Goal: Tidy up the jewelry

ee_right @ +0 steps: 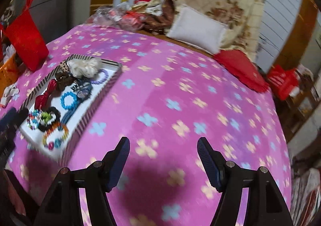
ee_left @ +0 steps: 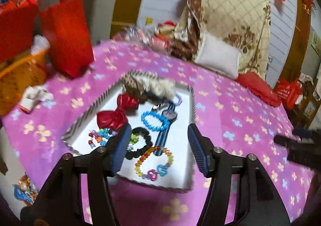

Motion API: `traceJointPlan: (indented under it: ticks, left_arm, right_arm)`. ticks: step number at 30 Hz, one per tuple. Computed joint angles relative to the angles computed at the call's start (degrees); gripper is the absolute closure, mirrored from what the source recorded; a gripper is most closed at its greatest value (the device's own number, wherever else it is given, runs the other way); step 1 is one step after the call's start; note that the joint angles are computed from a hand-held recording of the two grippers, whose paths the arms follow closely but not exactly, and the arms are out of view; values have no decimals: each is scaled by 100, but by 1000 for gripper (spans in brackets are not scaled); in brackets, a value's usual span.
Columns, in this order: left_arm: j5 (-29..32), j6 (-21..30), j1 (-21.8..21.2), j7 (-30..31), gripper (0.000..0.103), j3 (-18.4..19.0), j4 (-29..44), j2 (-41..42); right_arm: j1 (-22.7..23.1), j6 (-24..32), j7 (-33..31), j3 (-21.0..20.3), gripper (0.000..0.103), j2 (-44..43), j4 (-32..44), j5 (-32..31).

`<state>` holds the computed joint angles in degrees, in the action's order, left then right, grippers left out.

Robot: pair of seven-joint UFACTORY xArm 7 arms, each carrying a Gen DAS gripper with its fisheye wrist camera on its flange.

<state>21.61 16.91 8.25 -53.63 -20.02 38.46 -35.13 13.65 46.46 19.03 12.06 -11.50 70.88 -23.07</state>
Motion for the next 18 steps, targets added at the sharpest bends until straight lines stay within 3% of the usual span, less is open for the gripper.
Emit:
traceJointPlan:
  ticks: [2,4,6,11,18]
  left_arm:
    - [216,211,224,-239,31,-383,34,-420]
    - [478,452,549,-591,11,-832,85,-920]
    - [587,552,582,-677,0,-961,151,-1198]
    - [500,761,383,-594,1,-985,419,-1429]
    - [324,1460,1,-225,1,-1002,879,-1276]
  right_arm:
    - [-38,-12,-16,-99,35,-388,-306,146]
    - [-107,-15,-30,-145,34,-668,-503,295]
    - [-154,-37,-52,-161,34,-914,-690,481]
    - [-309,-145,-247,-218,33,-1476,-1173,850]
    - [-499,-35,-374,-266,33,-1874,-1487,1175]
